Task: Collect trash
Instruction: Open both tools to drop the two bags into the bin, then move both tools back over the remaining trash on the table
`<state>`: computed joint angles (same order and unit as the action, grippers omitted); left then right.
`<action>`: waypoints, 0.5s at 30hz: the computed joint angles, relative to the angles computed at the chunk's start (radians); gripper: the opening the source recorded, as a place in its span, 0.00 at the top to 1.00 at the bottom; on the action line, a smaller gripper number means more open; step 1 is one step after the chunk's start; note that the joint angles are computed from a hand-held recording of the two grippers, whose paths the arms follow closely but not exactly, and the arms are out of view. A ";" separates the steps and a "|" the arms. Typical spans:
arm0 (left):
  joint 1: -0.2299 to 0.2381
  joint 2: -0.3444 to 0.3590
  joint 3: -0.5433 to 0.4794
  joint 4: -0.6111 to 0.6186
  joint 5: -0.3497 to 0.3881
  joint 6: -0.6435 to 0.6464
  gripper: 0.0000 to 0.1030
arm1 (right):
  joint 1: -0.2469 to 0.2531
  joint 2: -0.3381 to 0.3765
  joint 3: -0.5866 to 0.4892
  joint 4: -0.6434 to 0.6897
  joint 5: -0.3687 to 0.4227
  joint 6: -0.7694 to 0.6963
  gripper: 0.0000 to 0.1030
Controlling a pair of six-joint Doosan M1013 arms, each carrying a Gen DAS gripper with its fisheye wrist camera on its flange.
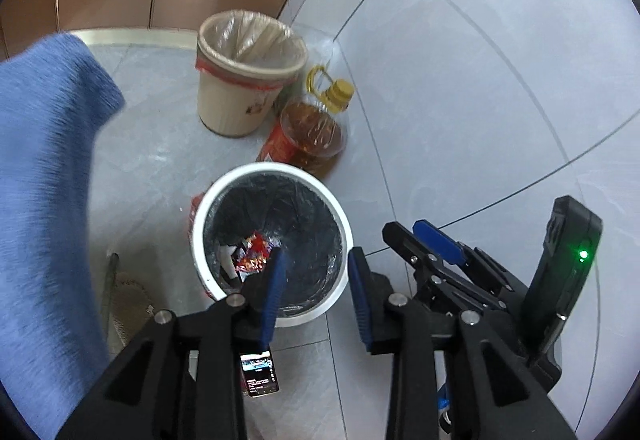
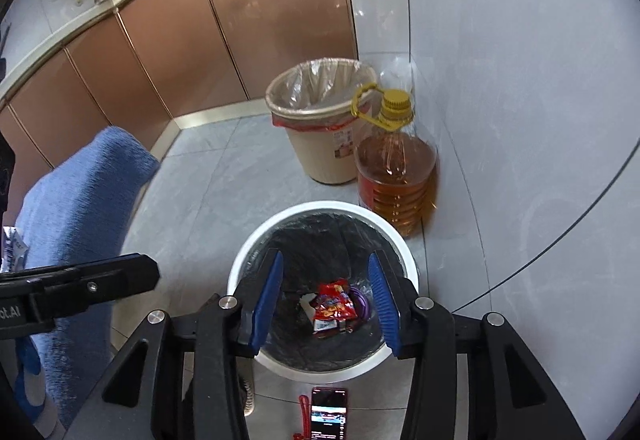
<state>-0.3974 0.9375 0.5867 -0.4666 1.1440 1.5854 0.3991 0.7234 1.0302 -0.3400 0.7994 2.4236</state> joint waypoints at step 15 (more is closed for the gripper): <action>0.042 -0.331 0.436 0.065 -0.343 0.085 0.62 | 0.090 -0.094 0.021 -0.131 -0.100 0.062 0.49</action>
<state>-0.3554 0.6060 1.0226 -0.4017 0.8011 1.6700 0.4890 0.6291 1.0513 -0.4714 0.6991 2.4856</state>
